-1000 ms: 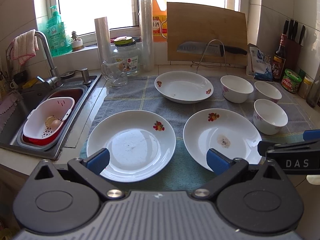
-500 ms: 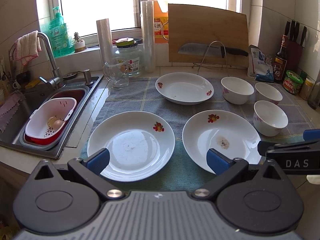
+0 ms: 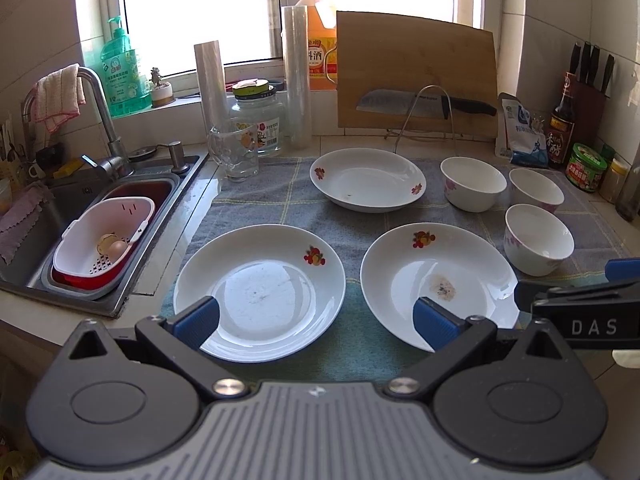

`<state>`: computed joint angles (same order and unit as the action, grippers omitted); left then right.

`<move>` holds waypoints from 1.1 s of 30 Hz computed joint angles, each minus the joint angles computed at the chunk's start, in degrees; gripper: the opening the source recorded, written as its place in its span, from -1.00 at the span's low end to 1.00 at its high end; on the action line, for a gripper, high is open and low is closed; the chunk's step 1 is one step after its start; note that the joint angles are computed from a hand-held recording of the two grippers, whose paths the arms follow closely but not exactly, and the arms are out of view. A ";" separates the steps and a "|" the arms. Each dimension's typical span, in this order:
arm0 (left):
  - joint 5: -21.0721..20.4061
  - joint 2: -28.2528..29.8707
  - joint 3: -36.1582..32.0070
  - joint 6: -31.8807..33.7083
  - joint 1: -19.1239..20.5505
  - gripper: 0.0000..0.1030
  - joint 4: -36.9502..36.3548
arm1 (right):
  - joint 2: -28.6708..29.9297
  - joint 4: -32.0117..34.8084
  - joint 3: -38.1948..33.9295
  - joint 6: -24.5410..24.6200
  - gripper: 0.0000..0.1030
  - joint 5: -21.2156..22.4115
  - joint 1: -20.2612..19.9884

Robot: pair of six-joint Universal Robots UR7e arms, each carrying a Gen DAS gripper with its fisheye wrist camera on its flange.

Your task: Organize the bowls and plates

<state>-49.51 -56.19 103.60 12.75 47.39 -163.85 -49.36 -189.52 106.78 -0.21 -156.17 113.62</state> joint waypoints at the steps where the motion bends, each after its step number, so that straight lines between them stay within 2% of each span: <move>1: 0.13 0.03 0.05 -0.11 -0.09 0.99 -0.07 | -0.09 -0.20 0.11 -0.22 1.00 0.13 -0.01; 11: 1.13 -0.05 1.23 -1.08 -1.12 0.99 -1.28 | -1.04 -2.66 1.23 -3.58 1.00 1.90 -0.47; 17: 0.70 -0.04 2.12 -1.46 -1.37 0.99 -3.39 | -1.85 -5.89 2.36 -7.68 1.00 4.65 -1.07; 23: 0.67 -0.27 2.63 -1.87 -1.02 0.99 -5.65 | -3.21 -6.26 2.85 -10.57 1.00 10.13 -2.14; 27: 1.91 -0.09 3.04 -0.68 -0.32 0.99 -7.77 | -3.74 -7.82 2.93 -13.85 1.00 15.79 -3.32; 29: 2.39 -0.01 3.43 0.10 0.36 0.99 -9.05 | -4.13 -7.22 2.53 -15.10 1.00 19.60 -4.34; 33: 1.88 0.45 3.92 1.13 2.65 0.99 -10.51 | -3.30 -6.10 0.33 -18.17 1.00 22.49 -5.59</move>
